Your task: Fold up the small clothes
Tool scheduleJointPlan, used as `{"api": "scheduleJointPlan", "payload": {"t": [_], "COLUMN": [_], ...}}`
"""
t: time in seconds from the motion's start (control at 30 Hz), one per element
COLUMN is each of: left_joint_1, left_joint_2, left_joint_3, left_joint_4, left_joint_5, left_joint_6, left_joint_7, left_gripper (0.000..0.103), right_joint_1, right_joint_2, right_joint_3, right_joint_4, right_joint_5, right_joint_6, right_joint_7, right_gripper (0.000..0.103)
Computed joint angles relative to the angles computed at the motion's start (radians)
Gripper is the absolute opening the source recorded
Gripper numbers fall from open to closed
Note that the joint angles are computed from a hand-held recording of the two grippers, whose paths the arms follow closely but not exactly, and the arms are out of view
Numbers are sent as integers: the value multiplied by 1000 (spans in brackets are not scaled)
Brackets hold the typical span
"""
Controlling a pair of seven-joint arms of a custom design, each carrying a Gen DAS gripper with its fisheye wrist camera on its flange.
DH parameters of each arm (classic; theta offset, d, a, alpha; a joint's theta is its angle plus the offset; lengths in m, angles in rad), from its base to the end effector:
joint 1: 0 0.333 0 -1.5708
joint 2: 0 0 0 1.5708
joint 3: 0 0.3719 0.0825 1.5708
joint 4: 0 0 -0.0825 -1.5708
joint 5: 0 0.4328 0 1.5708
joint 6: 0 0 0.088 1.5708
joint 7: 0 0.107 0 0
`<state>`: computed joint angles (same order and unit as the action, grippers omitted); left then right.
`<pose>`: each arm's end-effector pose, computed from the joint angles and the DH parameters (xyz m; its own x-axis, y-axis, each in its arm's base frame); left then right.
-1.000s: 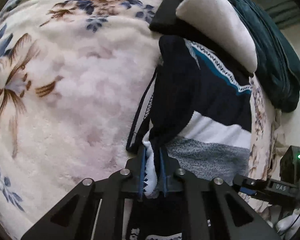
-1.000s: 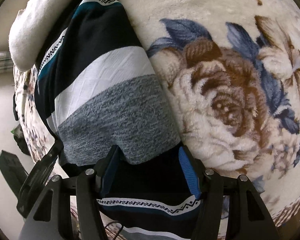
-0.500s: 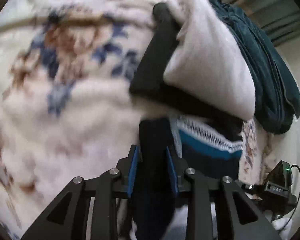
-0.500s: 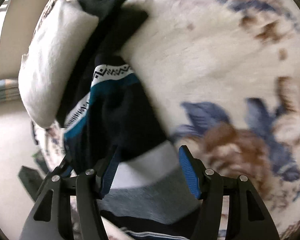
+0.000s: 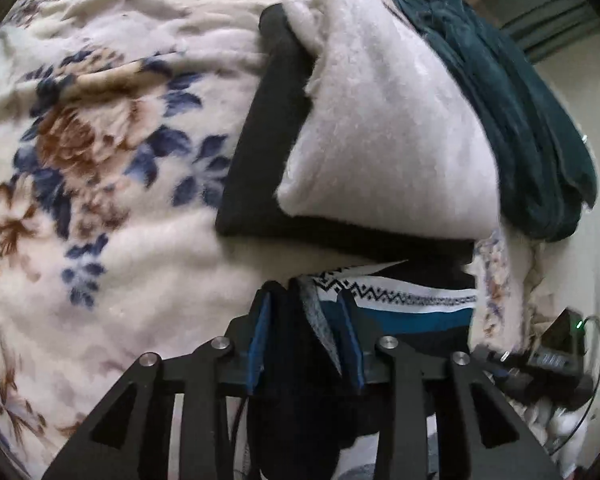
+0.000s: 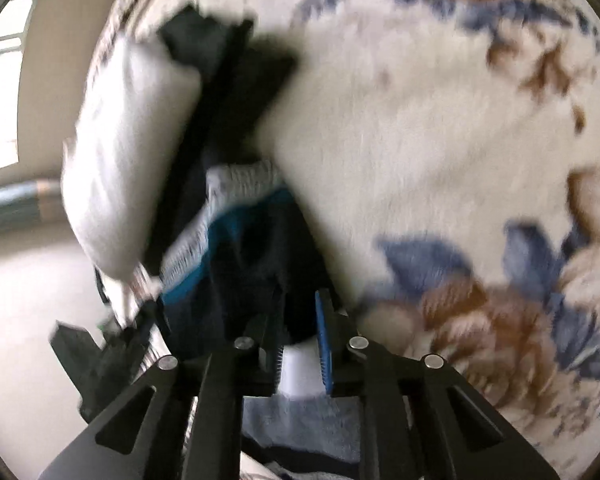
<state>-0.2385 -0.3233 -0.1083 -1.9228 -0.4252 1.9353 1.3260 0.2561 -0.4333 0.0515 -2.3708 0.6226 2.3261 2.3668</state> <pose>0.4708 -0.2111 0.7139 -0.0621 -0.8947 0.4424 -0.9794 -0.0308 -0.1997 0.4494 0.1564 0.5639 -0.6517 -0.5125 -0.5591 -0.7023 0.6862 0.1895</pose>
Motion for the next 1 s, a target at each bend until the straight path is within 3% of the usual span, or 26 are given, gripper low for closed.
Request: {"api": "scheduleJointPlan", "payload": {"t": [0.1, 0.17, 0.3, 0.33, 0.37, 0.43, 0.5, 0.77, 0.8, 0.87, 0.93, 1.0], "left_joint_1": [-3, -7, -13, -15, -15, -16, -15, -14, -14, -13, -13, -12], "left_joint_2": [26, 29, 41, 46, 45, 49, 53, 69, 72, 74, 78, 87], "left_joint_3": [-21, -23, -39, -43, -40, -37, -34, -40, -41, -37, -40, -47], "left_joint_4": [18, 17, 24, 26, 25, 25, 28, 42, 44, 47, 48, 53], "left_joint_5": [41, 42, 64, 69, 68, 66, 62, 60, 62, 55, 56, 78], "left_joint_6": [-9, -11, -6, -4, -7, -10, -11, 0, -2, -7, -4, -9], "left_joint_7": [-3, 4, -11, -17, -14, -12, -6, -17, -16, -5, 1, 7], "left_gripper": [31, 31, 31, 31, 31, 31, 31, 31, 31, 31, 31, 31], "right_joint_1": [4, 26, 63, 46, 29, -9, -28, -8, -14, -16, -19, 34], "right_joint_2": [25, 79, 181, 188, 189, 186, 161, 155, 152, 160, 208, 261], "right_joint_3": [-33, -66, -75, -47, -22, 14, 15, -37, -34, -35, -33, -76], "right_joint_4": [-15, 10, 69, 77, 87, 99, 72, 70, 74, 85, 121, 157], "right_joint_5": [76, 150, 302, 273, 188, 15, -29, 109, 99, 96, 174, 288], "right_joint_6": [52, 36, 27, 37, 46, 40, 52, 65, 75, 76, 64, 21], "right_joint_7": [-21, -101, -248, -233, -182, -49, 31, -60, -57, -72, -140, -256], "right_gripper": [20, 21, 21, 18, 3, 3, 1, 3, 5, 32, 37, 37]}}
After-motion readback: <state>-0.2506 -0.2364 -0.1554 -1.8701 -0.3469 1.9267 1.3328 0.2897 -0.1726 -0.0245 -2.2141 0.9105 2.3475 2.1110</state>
